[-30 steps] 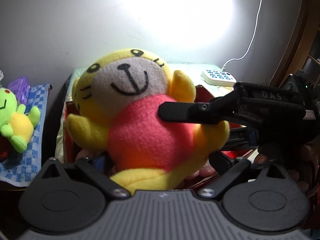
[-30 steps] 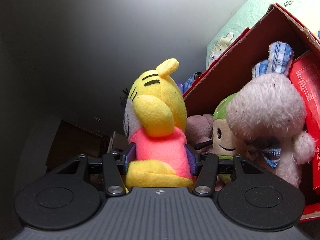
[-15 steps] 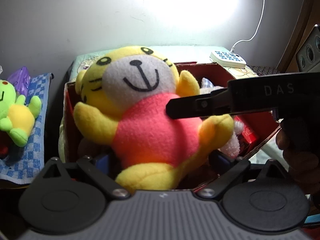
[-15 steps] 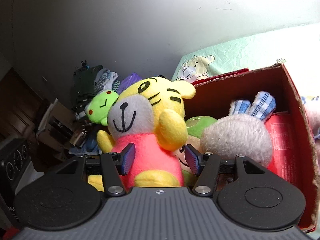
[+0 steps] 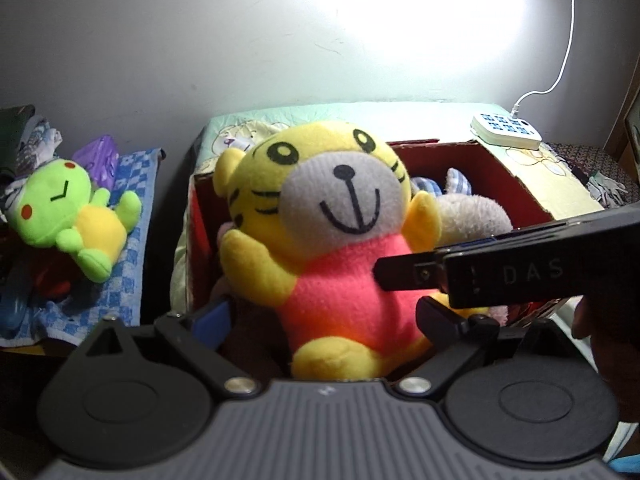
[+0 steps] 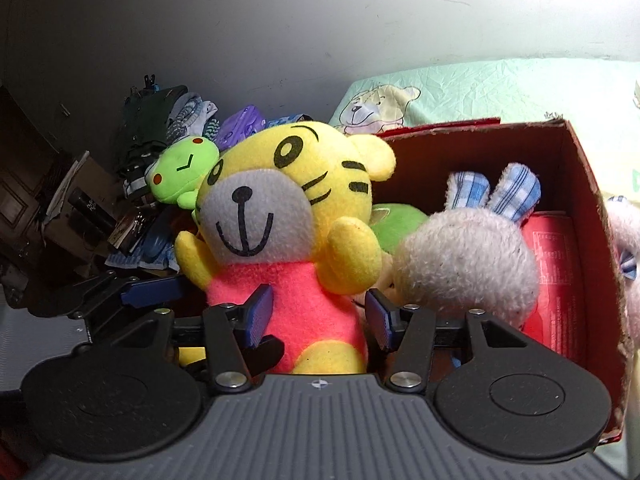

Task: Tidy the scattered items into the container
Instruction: 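Lower the yellow plush into the box beside the green plush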

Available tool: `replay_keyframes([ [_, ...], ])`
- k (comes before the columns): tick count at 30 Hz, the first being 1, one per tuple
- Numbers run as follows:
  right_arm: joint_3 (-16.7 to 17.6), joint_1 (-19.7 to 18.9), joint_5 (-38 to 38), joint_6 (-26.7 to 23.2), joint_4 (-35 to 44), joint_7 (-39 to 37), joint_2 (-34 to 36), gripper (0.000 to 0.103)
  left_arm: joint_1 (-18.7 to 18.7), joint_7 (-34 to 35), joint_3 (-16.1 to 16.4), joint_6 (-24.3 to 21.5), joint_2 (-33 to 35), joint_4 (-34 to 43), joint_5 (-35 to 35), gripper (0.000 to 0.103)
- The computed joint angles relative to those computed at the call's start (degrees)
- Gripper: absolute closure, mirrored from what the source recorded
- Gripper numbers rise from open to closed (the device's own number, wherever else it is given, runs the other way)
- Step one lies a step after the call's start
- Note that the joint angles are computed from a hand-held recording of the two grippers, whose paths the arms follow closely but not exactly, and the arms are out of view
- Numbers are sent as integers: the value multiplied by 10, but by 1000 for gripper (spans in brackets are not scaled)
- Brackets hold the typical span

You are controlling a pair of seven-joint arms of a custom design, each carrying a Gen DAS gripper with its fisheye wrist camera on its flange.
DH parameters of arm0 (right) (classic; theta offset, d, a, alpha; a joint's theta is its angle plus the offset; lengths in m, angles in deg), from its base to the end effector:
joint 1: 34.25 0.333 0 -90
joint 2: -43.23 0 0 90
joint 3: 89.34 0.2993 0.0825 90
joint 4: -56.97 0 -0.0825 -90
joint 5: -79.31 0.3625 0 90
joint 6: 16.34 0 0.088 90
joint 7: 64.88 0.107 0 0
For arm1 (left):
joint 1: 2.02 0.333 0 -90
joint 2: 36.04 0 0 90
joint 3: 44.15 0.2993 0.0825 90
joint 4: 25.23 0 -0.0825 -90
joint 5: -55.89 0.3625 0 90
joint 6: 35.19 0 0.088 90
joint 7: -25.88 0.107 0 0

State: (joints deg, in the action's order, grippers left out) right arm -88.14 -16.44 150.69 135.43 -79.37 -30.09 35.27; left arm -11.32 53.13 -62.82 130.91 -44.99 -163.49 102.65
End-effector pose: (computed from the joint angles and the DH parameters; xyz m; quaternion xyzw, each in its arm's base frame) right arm 0.4692 0.1348 0.4029 -0.7269 0.5523 0.0214 0.4076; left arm 0.4122 -0.2712 0.4219 -0.6101 0.7047 -0.2787 0.2311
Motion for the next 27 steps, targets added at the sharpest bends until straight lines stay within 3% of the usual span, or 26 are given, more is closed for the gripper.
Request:
replay_keyframes([
  [4, -1, 0, 10, -15, -7, -5, -6, 51, -15, 34, 7, -26, 4, 1, -52, 6],
  [12, -11, -3, 58, -20, -18, -52, -32, 50, -11, 9, -2, -50, 1, 5, -26, 4],
  [18, -17, -9, 146, -1, -24, -89, -42, 53, -26, 29, 8, -71, 16, 22, -46, 2],
  [22, -1, -13, 99, 28, -11, -24, -20, 64, -33, 38, 12, -82, 22, 27, -59, 2],
  [27, 4, -6, 72, 30, -5, 4, -6, 65, -39, 47, 16, -92, 24, 30, -78, 0],
])
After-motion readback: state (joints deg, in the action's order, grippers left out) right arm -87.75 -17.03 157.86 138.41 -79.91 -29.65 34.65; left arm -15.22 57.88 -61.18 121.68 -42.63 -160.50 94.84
